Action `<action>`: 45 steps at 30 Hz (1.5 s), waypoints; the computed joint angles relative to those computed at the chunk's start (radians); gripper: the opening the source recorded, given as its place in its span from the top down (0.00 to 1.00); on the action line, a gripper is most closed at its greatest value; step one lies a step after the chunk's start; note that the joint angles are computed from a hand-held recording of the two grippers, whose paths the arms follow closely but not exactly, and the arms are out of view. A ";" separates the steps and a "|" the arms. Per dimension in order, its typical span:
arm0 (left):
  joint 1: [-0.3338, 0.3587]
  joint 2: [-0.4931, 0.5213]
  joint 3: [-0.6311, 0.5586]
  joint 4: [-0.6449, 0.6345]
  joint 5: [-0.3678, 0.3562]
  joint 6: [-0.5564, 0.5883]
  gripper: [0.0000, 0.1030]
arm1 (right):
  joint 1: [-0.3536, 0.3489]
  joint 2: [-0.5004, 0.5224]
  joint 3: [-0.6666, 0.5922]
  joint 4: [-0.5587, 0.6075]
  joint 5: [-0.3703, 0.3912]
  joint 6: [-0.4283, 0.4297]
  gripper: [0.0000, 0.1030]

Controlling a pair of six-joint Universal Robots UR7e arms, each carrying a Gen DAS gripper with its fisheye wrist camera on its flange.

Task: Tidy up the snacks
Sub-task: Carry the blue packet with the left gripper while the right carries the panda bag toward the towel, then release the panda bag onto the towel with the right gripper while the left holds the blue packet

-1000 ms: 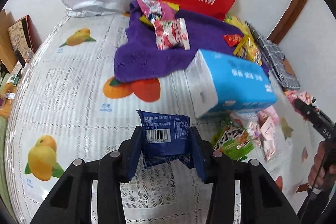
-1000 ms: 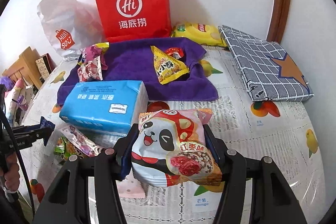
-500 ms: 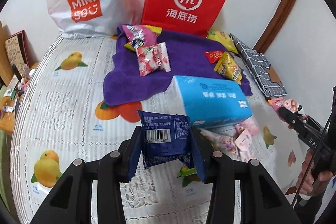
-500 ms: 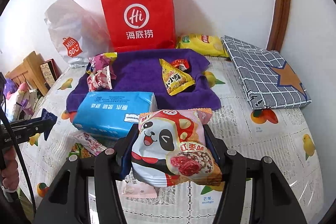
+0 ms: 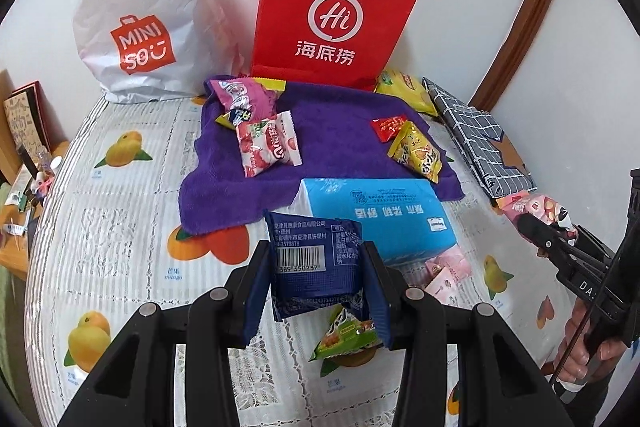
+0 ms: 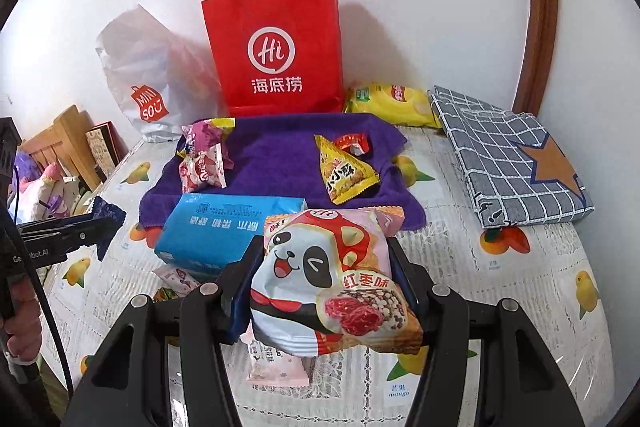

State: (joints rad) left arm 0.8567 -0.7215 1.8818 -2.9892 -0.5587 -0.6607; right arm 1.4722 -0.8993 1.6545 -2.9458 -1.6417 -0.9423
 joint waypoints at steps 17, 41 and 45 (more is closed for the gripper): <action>0.006 -0.004 -0.037 0.025 -0.003 0.024 0.59 | 0.003 0.007 -0.047 0.075 0.007 -0.050 0.44; 0.095 0.038 -0.272 0.013 0.011 0.257 0.59 | 0.102 0.232 -0.365 0.121 -0.041 0.061 0.44; 0.119 0.051 -0.310 0.006 -0.004 0.287 0.59 | 0.112 0.279 -0.429 0.142 -0.043 0.075 0.44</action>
